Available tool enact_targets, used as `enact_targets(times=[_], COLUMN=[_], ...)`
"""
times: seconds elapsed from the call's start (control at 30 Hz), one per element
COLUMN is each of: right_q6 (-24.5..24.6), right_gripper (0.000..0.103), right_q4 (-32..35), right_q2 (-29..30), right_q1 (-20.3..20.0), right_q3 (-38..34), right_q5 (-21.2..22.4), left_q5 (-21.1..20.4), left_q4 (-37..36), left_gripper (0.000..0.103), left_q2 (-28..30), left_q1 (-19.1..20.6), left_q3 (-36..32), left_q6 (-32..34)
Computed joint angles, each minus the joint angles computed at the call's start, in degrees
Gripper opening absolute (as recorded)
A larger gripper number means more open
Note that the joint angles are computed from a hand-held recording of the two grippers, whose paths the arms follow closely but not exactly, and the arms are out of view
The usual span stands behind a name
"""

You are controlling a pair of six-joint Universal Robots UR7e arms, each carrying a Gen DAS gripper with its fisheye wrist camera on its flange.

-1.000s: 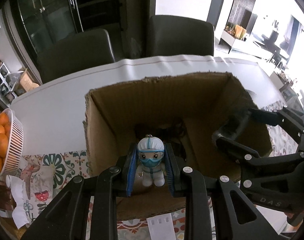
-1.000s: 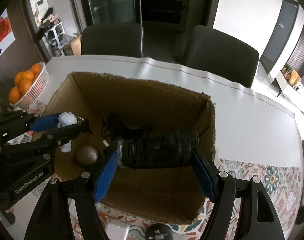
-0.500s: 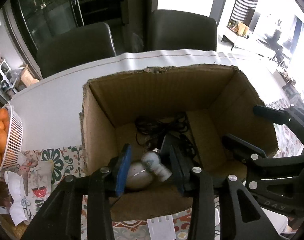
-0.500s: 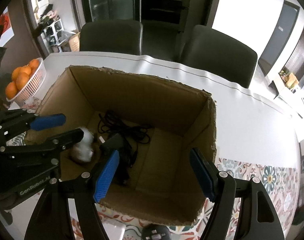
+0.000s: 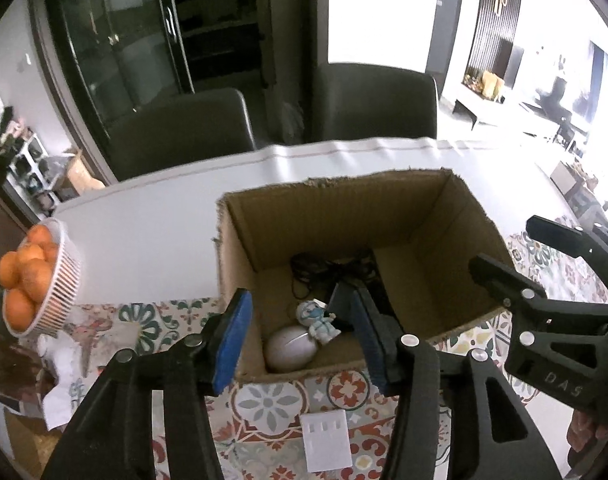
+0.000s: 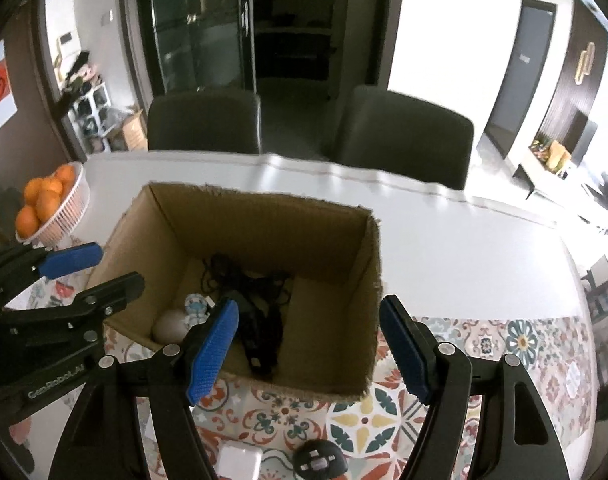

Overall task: Organize rigid objects
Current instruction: 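Move both grippers back toward the white items on the runner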

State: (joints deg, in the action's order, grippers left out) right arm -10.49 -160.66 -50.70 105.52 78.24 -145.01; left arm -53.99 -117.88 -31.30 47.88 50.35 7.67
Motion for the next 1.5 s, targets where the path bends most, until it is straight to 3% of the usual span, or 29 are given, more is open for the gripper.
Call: enact_targets(times=[0.3, 0.57, 1.0, 1.5], right_q6=[-3.56, -3.71, -0.31, 5.6], right_gripper=[0.074, 0.074, 0.074, 0.074], right_q4=[-11.1, -16.0, -19.32, -17.11], right_q2=[-0.66, -1.66, -3.09, -4.39], right_q1=[2.84, 4.3, 5.24, 3.75], right_q3=[4.22, 8.37, 15.77, 21.83], right_q5=[-2.75, -2.95, -3.47, -1.94], left_q5=[1.98, 3.17, 4.48, 3.2], left_q4=[-7.8, -12.71, -15.19, -12.68], left_gripper=[0.056, 0.057, 0.057, 0.057], left_q2=[-6.56, -11.23, -16.16, -18.37], left_q1=[-1.37, -2.03, -1.92, -0.82], left_q3=[10.05, 17.94, 27.3, 33.03], left_q6=[0.51, 0.18, -1.31, -4.81])
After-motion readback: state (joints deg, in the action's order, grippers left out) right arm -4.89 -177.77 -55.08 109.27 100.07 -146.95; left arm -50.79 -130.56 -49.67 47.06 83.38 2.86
